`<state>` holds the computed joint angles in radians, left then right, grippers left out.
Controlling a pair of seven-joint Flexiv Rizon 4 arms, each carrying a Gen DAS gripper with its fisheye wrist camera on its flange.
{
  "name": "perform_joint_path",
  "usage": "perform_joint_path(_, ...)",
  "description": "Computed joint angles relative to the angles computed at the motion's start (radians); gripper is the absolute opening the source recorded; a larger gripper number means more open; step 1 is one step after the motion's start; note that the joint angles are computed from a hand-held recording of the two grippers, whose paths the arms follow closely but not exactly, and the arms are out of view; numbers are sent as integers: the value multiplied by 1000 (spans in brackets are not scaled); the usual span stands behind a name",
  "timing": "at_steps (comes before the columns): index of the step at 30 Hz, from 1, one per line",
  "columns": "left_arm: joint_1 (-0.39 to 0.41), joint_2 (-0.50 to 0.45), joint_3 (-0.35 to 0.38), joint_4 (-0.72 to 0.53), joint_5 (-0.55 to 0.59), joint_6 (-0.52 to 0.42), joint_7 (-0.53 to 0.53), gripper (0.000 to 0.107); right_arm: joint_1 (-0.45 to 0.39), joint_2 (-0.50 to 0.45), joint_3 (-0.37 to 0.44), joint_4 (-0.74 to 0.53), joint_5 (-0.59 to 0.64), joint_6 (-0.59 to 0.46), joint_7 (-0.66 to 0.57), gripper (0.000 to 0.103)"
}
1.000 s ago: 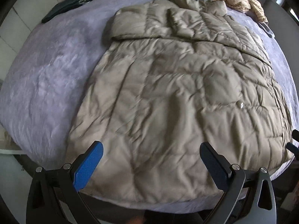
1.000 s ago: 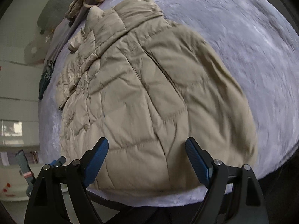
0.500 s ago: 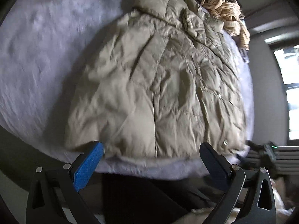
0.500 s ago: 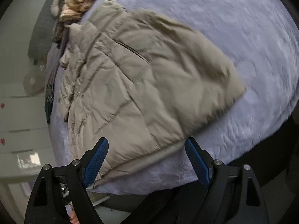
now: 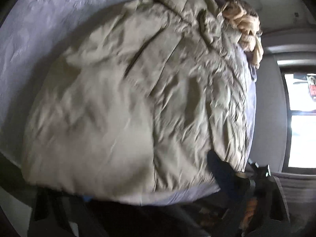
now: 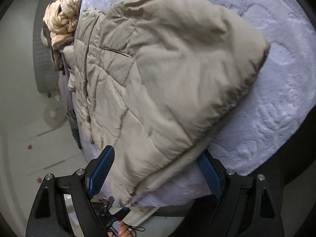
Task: Fold large clothes
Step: 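Grasp the coat hem with the right tool while the left tool grasps the hem, then lift the hem with both tools and fold it over onto the collar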
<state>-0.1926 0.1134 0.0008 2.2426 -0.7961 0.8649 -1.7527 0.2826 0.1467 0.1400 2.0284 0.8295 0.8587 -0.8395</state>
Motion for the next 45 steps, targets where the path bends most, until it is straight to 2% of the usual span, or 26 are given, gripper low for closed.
perform_joint_path(1, 4, -7, 0, -10, 12, -1, -3, 75, 1, -2, 0, 0, 13, 14, -4, 87)
perform_joint_path(2, 8, -16, 0, -21, 18, -6, 3, 53, 2, -4, -2, 1, 30, 25, -10, 87)
perform_joint_path(4, 23, -38, 0, -55, 68, -49, -2, 21, 1, -5, -4, 3, 62, 43, -16, 87)
perform_joint_path(7, 35, -35, 0, -73, 117, -48, -3, 14, 4, -8, -1, 0, 87, 74, -21, 84)
perform_joint_path(8, 37, -31, 0, -80, 129, -44, 0, 14, 4, -7, 1, -1, 85, 78, -16, 73)
perform_joint_path(9, 38, -27, 0, -85, 143, -41, 1, 14, 3, -1, 1, 3, 80, 75, -11, 57)
perform_joint_path(10, 39, -23, -1, -94, 160, -39, 2, 14, 3, -2, 1, 2, 74, 71, -3, 50)
perform_joint_path(12, 42, -20, 0, -108, 179, -42, 9, 14, 4, -4, 1, -2, 61, 64, 11, 20)
perform_joint_path(14, 44, -22, -1, -124, 195, -42, 13, 14, 3, -6, 4, -11, 16, 57, 25, 11)
perform_joint_path(22, 63, -16, 3, -208, 249, -43, 25, 14, 5, -54, -16, -162, -153, -60, -97, 7)
perform_joint_path(28, 87, -86, -9, -350, 312, -19, 13, 14, -17, -148, -18, -354, -221, -138, -193, 7)
perform_joint_path(31, 99, -134, -18, -439, 362, -4, -26, 14, -34, -207, -12, -465, -240, -174, -243, 7)
perform_joint_path(36, 115, -240, -24, -626, 469, -7, -118, 14, -66, -346, 5, -704, -262, -243, -325, 7)
perform_joint_path(40, 114, -351, -13, -825, 599, -80, -213, 14, -92, -503, 27, -952, -291, -330, -372, 7)
perform_joint_path(45, 113, -476, 4, -1000, 662, -138, -284, 14, -83, -714, 49, -1268, -380, -454, -370, 7)
